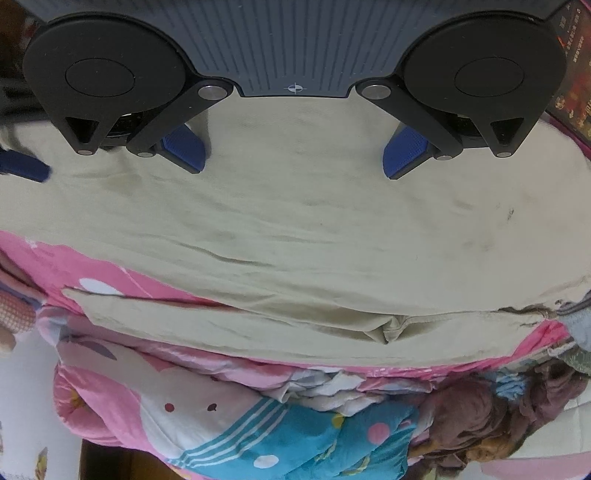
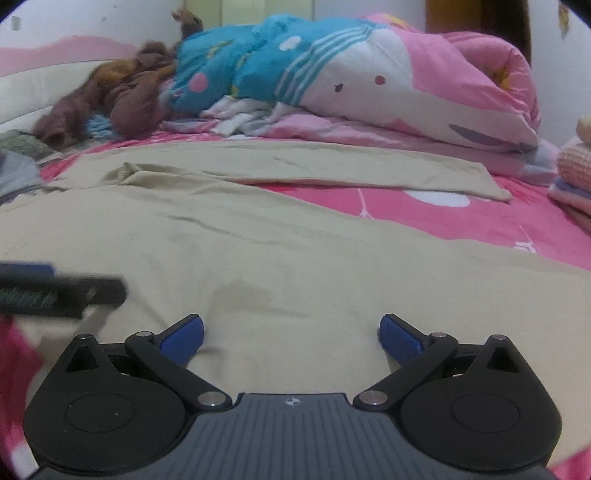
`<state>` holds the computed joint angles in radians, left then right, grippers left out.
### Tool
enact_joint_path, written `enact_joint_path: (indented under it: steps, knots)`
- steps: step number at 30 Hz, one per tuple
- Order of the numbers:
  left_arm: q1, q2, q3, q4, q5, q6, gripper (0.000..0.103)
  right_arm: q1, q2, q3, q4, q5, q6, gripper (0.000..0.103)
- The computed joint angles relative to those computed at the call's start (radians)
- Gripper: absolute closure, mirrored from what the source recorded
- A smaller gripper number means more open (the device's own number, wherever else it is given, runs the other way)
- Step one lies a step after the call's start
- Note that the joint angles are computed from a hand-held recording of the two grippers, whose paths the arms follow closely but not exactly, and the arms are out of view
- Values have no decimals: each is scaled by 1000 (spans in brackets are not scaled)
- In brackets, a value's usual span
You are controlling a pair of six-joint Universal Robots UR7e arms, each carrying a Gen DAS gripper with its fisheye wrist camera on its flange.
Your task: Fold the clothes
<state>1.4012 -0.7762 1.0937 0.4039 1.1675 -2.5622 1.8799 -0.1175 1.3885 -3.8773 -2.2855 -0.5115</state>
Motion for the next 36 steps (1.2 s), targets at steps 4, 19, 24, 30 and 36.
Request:
enact_joint_path:
  steps: [4, 19, 24, 30, 36]
  knots:
    - [-1, -5, 11, -13, -3, 16, 0, 6, -7, 68, -81, 18, -45, 0]
    - [2, -13, 21, -15, 4, 20, 0, 16, -18, 130, -140, 21, -28, 0]
    - [1, -14, 24, -17, 2, 20, 0, 15, -16, 134, -156, 25, -35, 0]
    - [2, -16, 27, -20, 4, 24, 0, 15, -11, 130, -165, 26, -40, 0]
    - [2, -19, 35, -26, 5, 29, 0, 14, -9, 131, -173, 28, -43, 0]
